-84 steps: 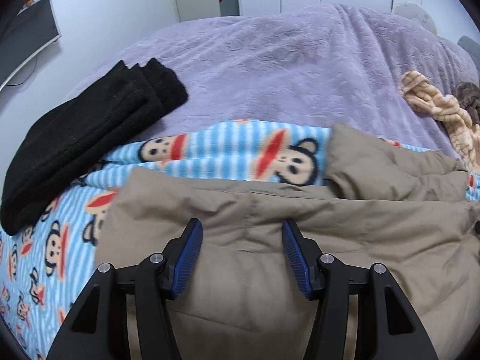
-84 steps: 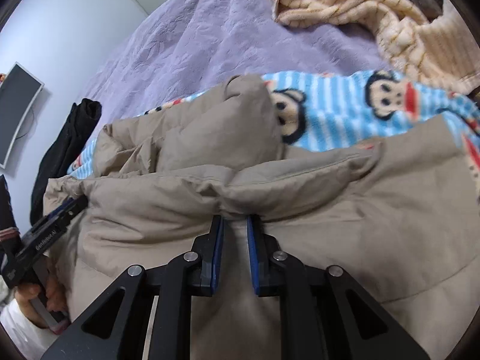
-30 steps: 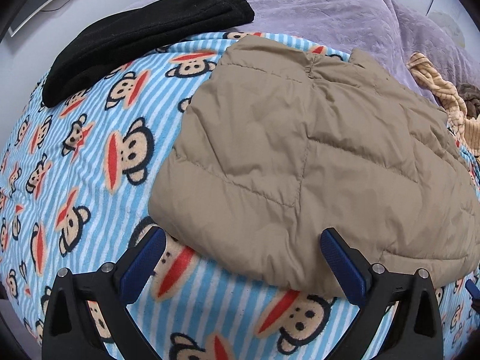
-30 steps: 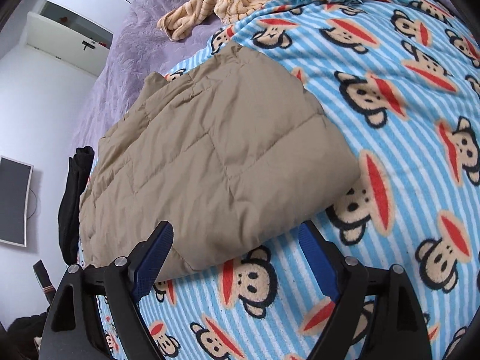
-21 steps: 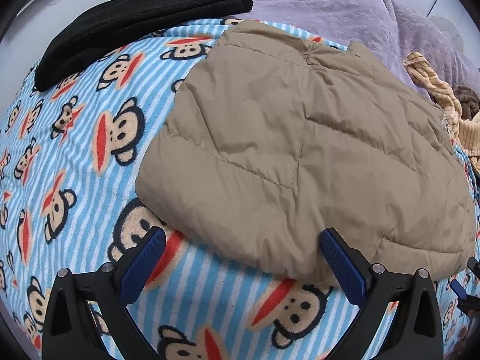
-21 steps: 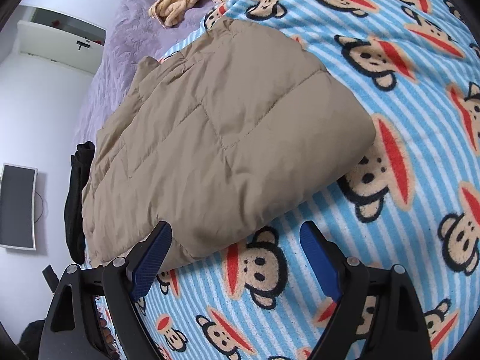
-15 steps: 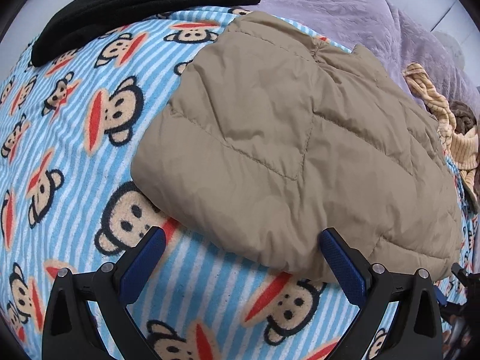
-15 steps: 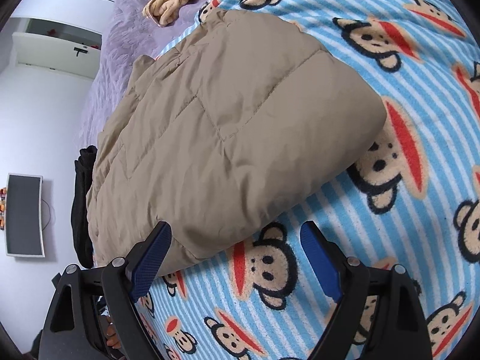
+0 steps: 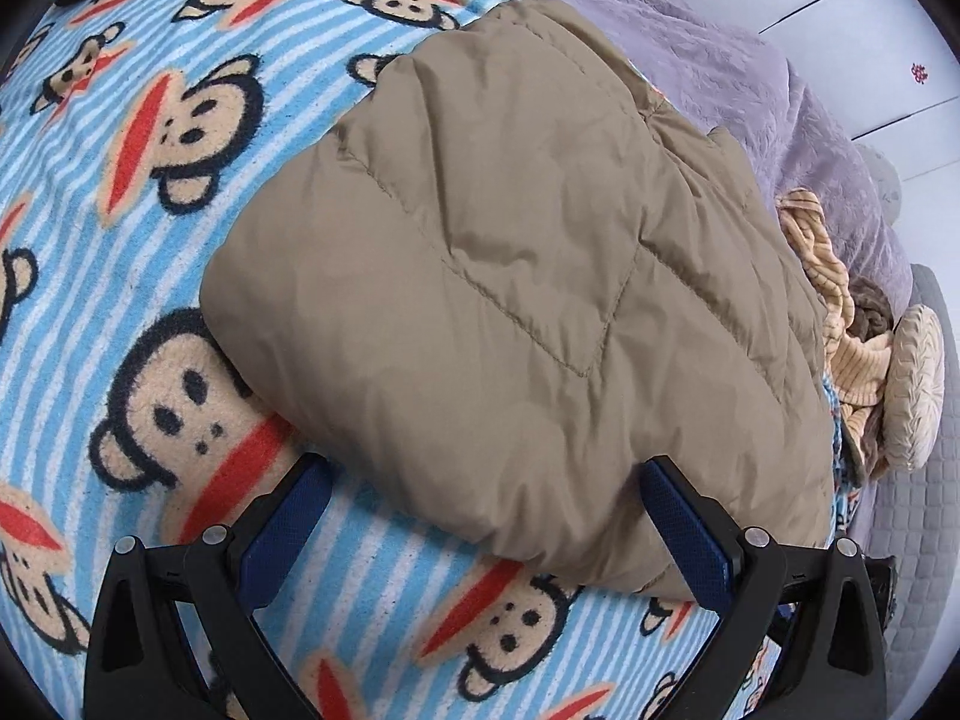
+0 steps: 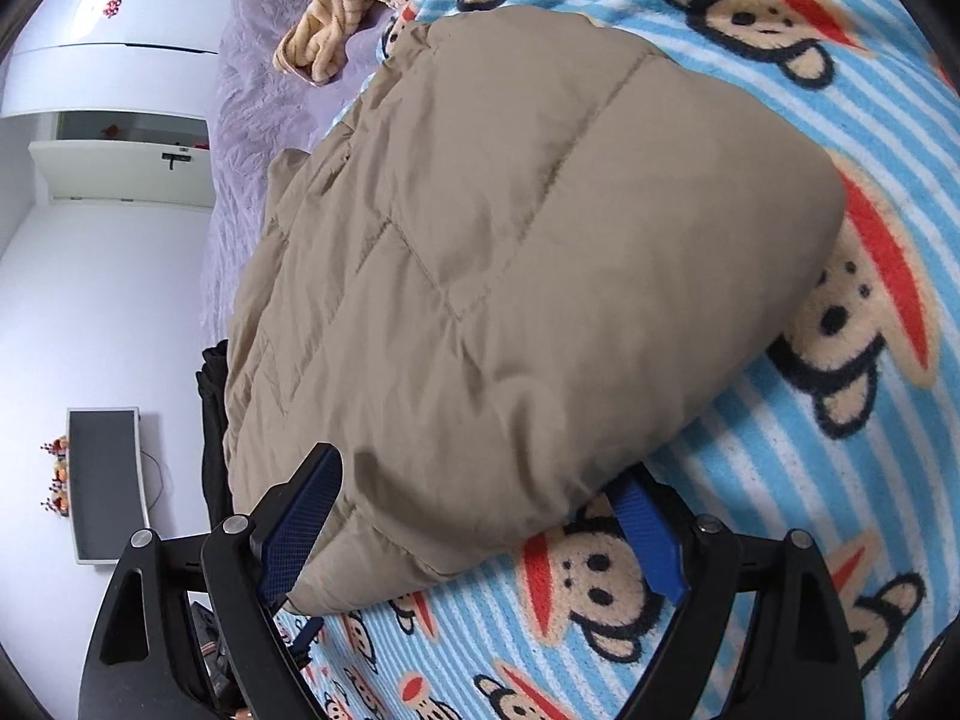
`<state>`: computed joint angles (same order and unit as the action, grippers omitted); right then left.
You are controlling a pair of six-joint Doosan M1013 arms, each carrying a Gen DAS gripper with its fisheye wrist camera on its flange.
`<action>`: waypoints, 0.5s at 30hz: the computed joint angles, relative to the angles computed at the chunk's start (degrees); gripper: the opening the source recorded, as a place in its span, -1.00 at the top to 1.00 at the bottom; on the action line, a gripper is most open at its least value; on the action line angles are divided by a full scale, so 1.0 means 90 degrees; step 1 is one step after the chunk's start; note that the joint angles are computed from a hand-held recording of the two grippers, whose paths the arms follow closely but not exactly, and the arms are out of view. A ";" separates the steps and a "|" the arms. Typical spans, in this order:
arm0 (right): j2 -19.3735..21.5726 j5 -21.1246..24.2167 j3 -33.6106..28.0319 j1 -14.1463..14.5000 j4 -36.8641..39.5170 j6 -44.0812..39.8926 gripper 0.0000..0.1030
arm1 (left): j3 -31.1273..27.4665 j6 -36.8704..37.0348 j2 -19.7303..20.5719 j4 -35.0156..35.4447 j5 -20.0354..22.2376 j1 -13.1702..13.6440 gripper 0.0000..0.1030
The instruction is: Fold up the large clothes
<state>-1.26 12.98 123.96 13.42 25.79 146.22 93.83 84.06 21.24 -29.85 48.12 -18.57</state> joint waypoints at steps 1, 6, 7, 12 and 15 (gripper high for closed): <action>0.0020 -0.0058 -0.0021 -0.0018 0.0145 -0.0155 -0.77 | -0.0020 0.0025 0.0019 -0.0070 -0.0023 0.0010 -1.00; 0.0113 -0.0281 -0.0095 -0.0099 0.1378 -0.1400 -1.00 | -0.0153 0.0085 0.0168 -0.0349 -0.0053 0.0103 -1.00; 0.0135 -0.0212 -0.0121 -0.0123 0.1576 -0.1600 -1.00 | -0.0173 0.0088 0.0202 -0.0412 -0.0064 0.0122 -1.00; 0.0234 0.0014 -0.0078 -0.0308 0.3326 -0.3290 -1.00 | -0.0271 -0.0017 0.0368 -0.0612 -0.0210 0.0174 -1.00; 0.0337 0.0097 -0.0085 -0.0396 0.4002 -0.3981 -1.00 | -0.0315 -0.0218 0.0414 -0.0524 -0.0358 0.0125 -1.00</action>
